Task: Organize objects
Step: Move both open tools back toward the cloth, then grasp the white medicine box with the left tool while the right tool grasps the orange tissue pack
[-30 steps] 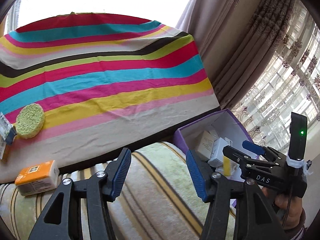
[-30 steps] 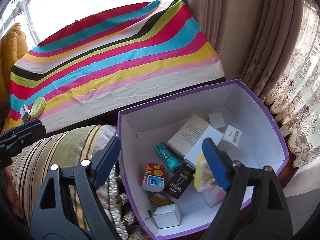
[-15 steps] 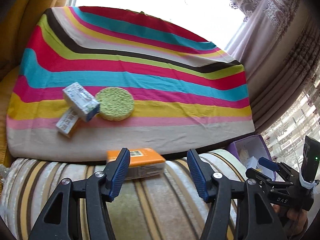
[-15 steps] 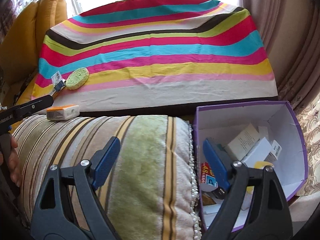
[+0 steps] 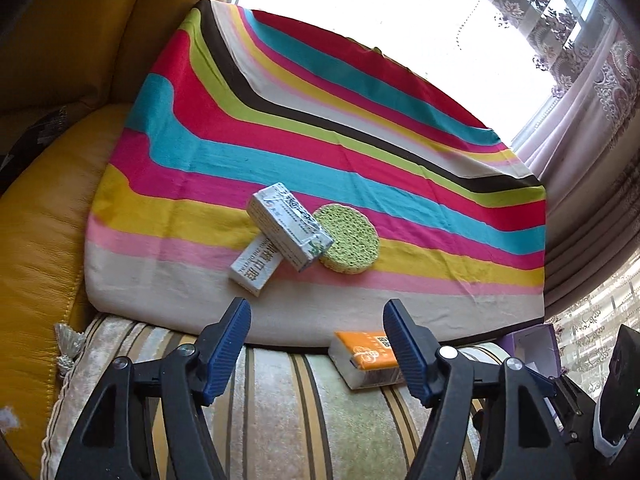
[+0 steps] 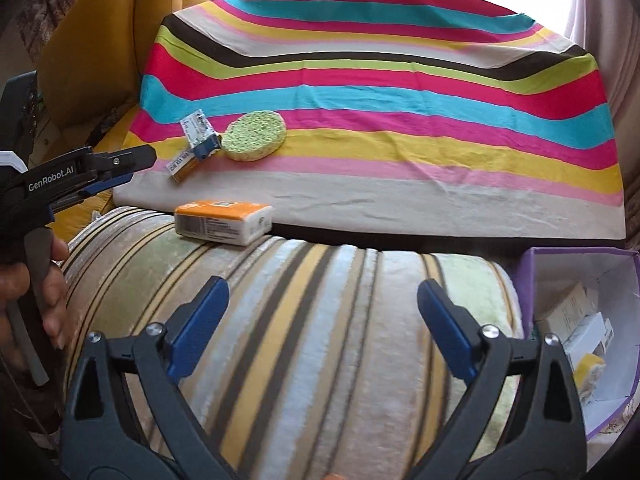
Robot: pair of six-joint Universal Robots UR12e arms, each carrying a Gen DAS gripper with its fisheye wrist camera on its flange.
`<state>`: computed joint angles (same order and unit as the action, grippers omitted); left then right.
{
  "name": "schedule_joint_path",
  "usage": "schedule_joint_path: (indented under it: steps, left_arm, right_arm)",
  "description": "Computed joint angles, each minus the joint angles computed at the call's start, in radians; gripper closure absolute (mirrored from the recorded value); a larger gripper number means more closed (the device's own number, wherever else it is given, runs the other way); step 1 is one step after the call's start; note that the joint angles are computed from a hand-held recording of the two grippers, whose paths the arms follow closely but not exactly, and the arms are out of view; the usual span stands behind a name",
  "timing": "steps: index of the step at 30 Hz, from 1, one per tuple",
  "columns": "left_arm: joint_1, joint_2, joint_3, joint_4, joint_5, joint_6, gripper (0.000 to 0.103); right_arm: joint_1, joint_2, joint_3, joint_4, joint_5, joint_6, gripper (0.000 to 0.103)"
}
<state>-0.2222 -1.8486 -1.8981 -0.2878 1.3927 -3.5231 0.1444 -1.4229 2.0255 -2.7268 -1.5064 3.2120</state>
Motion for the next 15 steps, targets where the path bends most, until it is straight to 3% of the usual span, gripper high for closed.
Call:
schedule_joint_path:
  steps: [7,15]
  left_arm:
    - [0.024,-0.012,0.02,-0.048,0.021,-0.056,0.029]
    - [0.06,-0.054,0.067,-0.07,-0.03,-0.156,0.029]
  right_arm:
    - [0.057,0.064,-0.069,0.04,-0.004,0.013,0.002]
    - [0.082,0.116,-0.129,0.078,-0.007,0.054,0.002]
